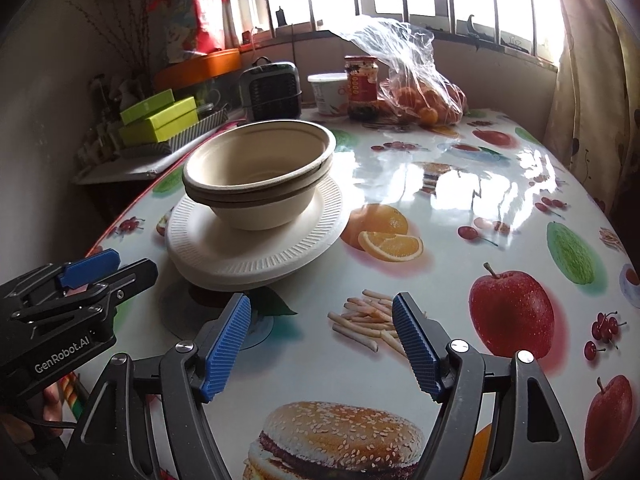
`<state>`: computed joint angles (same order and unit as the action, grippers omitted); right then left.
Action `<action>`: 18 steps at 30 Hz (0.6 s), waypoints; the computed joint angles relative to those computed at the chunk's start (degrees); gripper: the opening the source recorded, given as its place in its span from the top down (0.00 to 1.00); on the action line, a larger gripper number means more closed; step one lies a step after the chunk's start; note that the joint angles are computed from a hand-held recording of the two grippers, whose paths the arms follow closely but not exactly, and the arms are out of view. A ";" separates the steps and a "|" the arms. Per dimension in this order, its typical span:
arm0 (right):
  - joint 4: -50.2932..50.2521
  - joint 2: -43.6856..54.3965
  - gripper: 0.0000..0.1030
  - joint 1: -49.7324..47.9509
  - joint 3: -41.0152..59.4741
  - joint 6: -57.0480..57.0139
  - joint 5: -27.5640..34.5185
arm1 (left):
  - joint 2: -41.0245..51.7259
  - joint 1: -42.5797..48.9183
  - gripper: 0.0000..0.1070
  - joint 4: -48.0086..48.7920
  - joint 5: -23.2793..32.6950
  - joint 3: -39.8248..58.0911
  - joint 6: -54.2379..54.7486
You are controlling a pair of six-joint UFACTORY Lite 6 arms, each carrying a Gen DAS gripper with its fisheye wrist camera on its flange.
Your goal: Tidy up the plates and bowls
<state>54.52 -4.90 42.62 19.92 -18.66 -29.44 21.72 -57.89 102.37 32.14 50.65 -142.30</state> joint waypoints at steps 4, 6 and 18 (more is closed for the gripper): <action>1.54 1.06 0.28 1.61 -0.07 0.25 -1.26 | -0.20 -1.24 0.50 0.00 1.93 -0.53 -0.39; 2.11 1.34 0.28 2.21 -0.01 0.09 -1.57 | -0.34 -1.58 0.50 -0.03 2.28 -0.60 -0.24; 2.16 2.45 0.28 3.48 -0.13 1.98 -1.99 | -0.42 -1.37 0.50 1.09 0.85 -1.88 -5.11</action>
